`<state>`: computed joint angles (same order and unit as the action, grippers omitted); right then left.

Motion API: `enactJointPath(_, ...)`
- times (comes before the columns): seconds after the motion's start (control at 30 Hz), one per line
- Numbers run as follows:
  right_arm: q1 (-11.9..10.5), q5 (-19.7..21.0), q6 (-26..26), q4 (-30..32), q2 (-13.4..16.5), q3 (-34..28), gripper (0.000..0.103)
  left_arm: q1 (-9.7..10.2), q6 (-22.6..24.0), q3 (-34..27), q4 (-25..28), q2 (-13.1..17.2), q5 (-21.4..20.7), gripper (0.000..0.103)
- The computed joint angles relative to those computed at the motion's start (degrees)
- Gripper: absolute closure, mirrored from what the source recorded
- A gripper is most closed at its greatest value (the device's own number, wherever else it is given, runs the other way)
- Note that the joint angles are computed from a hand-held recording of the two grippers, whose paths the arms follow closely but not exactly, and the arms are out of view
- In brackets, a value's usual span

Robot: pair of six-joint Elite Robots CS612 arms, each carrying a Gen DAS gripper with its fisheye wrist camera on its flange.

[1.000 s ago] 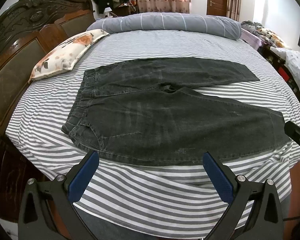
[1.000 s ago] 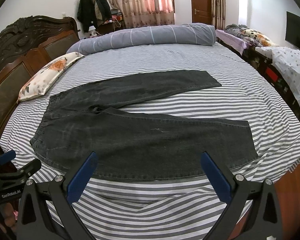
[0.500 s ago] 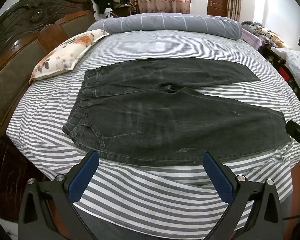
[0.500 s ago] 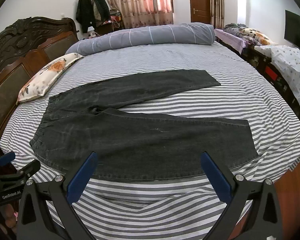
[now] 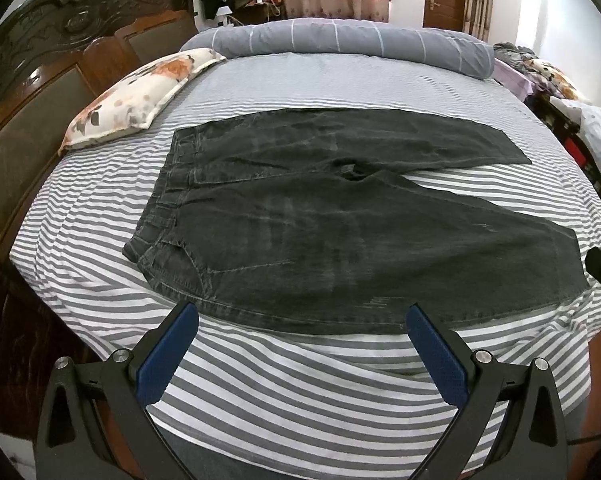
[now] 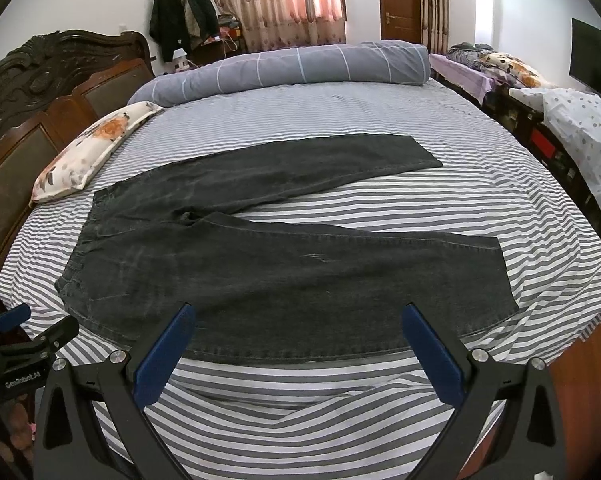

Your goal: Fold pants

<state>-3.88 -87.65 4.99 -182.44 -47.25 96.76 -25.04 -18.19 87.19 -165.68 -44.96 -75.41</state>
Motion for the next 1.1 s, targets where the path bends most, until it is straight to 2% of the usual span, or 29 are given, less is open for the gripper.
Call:
enactJointPath(0.17,-0.1,0.4,-0.1,0.2,0.4,-0.6,0.000,0.63,0.8,-0.8,-1.5,0.8,-0.4,0.003)
enactJointPath(0.3,-0.3,0.9,0.2,1.2,0.9,-1.5,0.000,1.94,0.8,-2.5,-2.4,1.8,-1.3,0.022)
enactJointPath(0.33,-0.4,1.1,0.2,1.6,1.0,-1.8,0.000,2.45,0.7,-3.2,-2.4,2.2,-1.7,0.028)
enactJointPath(0.4,-0.4,1.1,0.1,2.7,1.3,-2.5,0.000,3.63,0.3,-5.0,-1.8,3.0,-2.5,0.030)
enactJointPath(0.63,-0.1,0.9,-0.2,6.9,3.4,-6.5,0.000,9.56,-3.3,-13.4,-1.2,7.1,-10.1,0.031)
enactJointPath(0.7,-0.2,2.0,0.3,8.3,4.3,-8.4,0.000,11.41,-4.7,-16.9,-0.6,9.0,-12.2,0.031)
enactJointPath(0.83,-0.1,4.0,1.3,10.9,6.7,-13.2,0.000,15.02,-7.3,-24.8,-0.1,13.7,-19.9,0.031)
enactJointPath(0.87,0.0,4.3,1.4,11.5,7.5,-14.7,0.001,16.12,-7.7,-28.0,0.5,15.7,-23.4,0.031)
enactJointPath(0.93,0.2,4.9,1.5,12.8,8.7,-17.2,0.001,17.47,-8.4,-33.2,2.4,19.0,-26.8,0.033)
enactJointPath(1.07,1.2,4.1,0.4,15.7,12.4,-23.9,0.001,18.69,-6.6,-42.8,7.8,24.9,-28.7,0.048)
enactJointPath(1.1,1.3,4.0,0.2,16.4,12.9,-24.8,0.001,18.97,-5.9,-45.7,9.5,26.6,-29.3,0.056)
